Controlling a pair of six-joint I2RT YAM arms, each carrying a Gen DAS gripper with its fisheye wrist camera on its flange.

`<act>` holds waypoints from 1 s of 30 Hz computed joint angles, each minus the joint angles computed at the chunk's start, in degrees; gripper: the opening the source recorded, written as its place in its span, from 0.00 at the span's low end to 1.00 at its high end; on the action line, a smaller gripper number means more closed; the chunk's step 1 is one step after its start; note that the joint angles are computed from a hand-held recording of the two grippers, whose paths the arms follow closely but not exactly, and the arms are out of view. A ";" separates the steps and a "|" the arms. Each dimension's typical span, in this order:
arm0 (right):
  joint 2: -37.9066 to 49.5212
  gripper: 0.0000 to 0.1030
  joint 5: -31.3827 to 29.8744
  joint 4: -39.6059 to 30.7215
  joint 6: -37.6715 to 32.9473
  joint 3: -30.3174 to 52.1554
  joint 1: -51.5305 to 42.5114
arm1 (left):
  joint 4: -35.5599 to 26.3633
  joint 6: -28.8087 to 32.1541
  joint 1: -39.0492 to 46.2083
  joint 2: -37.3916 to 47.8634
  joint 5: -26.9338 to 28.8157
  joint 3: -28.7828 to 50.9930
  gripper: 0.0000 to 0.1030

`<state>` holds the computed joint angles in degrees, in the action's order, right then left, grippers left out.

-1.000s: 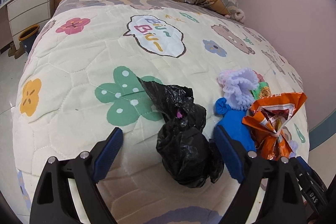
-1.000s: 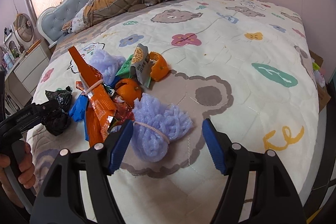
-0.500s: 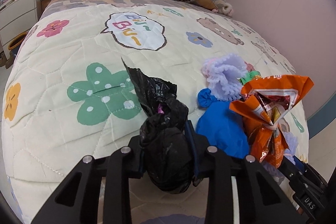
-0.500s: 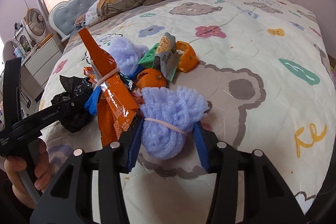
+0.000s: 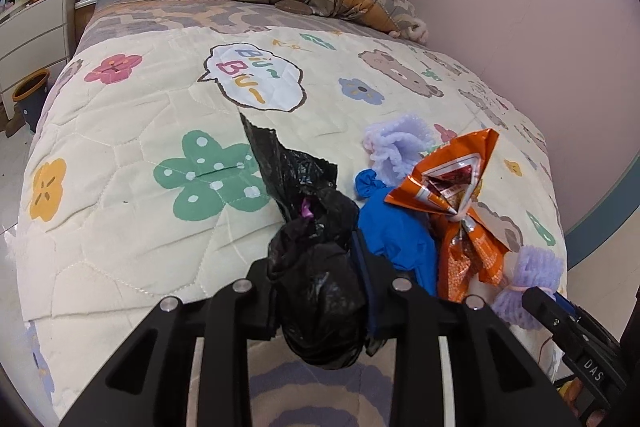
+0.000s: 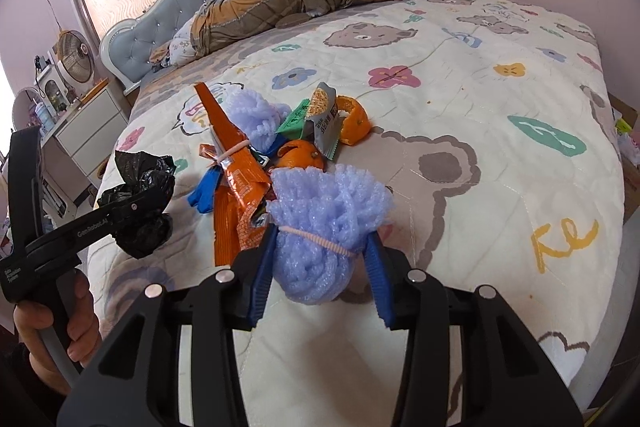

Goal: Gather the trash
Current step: 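Carry the black bag and purple mesh scrubber over the yellow-rimmed bin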

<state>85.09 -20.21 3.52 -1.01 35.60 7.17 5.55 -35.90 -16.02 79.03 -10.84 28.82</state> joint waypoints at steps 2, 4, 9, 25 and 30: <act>-2.89 0.39 -0.61 -1.21 -0.38 -1.20 -0.49 | -1.44 -0.28 -0.53 -3.00 -0.15 -0.98 0.27; -5.99 0.39 -1.21 -2.58 -0.50 -2.40 -0.87 | -3.09 -0.34 -1.38 -5.46 -0.81 -1.60 0.27; -14.28 0.39 -3.29 -7.76 -1.55 -4.45 -2.52 | -8.01 -1.68 -4.44 -13.30 -2.79 -3.72 0.27; -38.29 0.40 -11.02 -29.27 -10.39 -7.99 -11.61 | -25.84 -12.58 -24.88 -30.33 -15.86 -5.11 0.27; -43.12 0.40 -15.39 -36.89 -15.50 -7.53 -18.11 | -30.45 -17.94 -33.31 -30.61 -21.17 -3.35 0.27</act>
